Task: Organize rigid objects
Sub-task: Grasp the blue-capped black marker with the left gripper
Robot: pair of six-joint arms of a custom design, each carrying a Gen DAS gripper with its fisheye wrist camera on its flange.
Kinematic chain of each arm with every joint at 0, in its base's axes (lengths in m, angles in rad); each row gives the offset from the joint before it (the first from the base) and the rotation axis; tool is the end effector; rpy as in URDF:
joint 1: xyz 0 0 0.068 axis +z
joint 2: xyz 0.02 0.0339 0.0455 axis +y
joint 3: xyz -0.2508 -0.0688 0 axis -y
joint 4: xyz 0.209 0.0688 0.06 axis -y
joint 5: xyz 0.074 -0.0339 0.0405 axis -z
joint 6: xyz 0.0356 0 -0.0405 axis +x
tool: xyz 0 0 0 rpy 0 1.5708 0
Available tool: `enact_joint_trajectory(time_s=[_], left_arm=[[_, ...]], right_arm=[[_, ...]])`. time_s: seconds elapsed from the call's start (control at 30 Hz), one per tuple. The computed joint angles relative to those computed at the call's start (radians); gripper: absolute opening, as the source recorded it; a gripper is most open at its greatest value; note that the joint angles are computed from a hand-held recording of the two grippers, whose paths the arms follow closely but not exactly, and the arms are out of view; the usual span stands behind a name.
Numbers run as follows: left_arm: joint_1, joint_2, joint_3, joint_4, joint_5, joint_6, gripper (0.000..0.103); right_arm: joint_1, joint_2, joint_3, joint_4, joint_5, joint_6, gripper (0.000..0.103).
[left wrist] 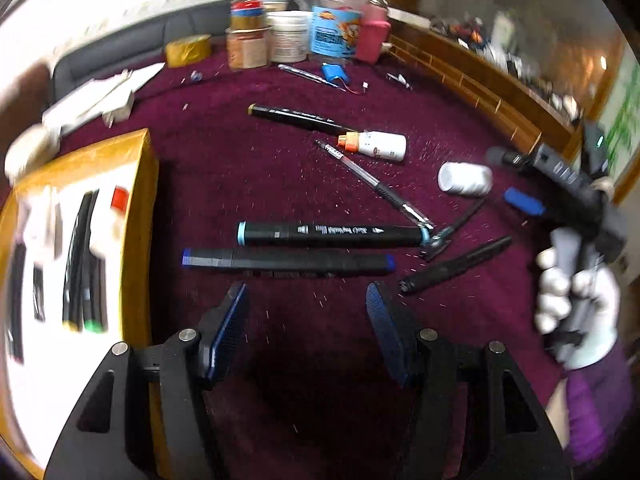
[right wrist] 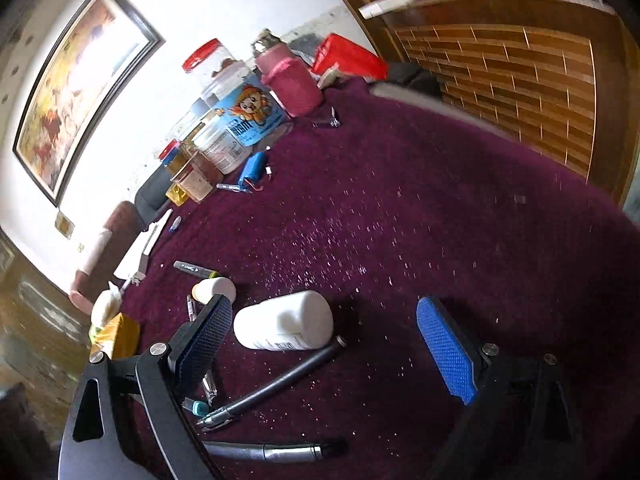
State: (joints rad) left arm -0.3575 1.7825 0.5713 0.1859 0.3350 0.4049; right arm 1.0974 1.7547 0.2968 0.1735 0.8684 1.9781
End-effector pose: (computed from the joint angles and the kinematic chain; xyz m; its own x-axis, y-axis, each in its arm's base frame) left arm 0.2378 -0.1013 0.0922 -0.5429 0.6000 -0.5876 0.7661 0.6405 -0.0539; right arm 0.1046 0.1446 0.0661 -0.2645 0.7849 -0.5604 0.5904 0.5912 0.5494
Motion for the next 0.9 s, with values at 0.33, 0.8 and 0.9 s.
enact_joint_trajectory(time_s=[0.33, 0.8, 0.9], left_arm=[[-0.074, 0.227, 0.312, -0.217, -0.042, 0.120, 0.083], [-0.080, 0.021, -0.027, -0.063, -0.037, 0.189, 0.014], [-0.136, 0.006, -0.107, 0.060, -0.088, 0.149, 0.012]], right_arm=[[0.005, 0.041, -0.029, 0.089, -0.002, -0.008, 0.091], [0.003, 0.047, -0.038, 0.104, -0.003, -0.008, 0.091], [0.005, 0.044, -0.034, 0.092, -0.004, -0.005, 0.091]])
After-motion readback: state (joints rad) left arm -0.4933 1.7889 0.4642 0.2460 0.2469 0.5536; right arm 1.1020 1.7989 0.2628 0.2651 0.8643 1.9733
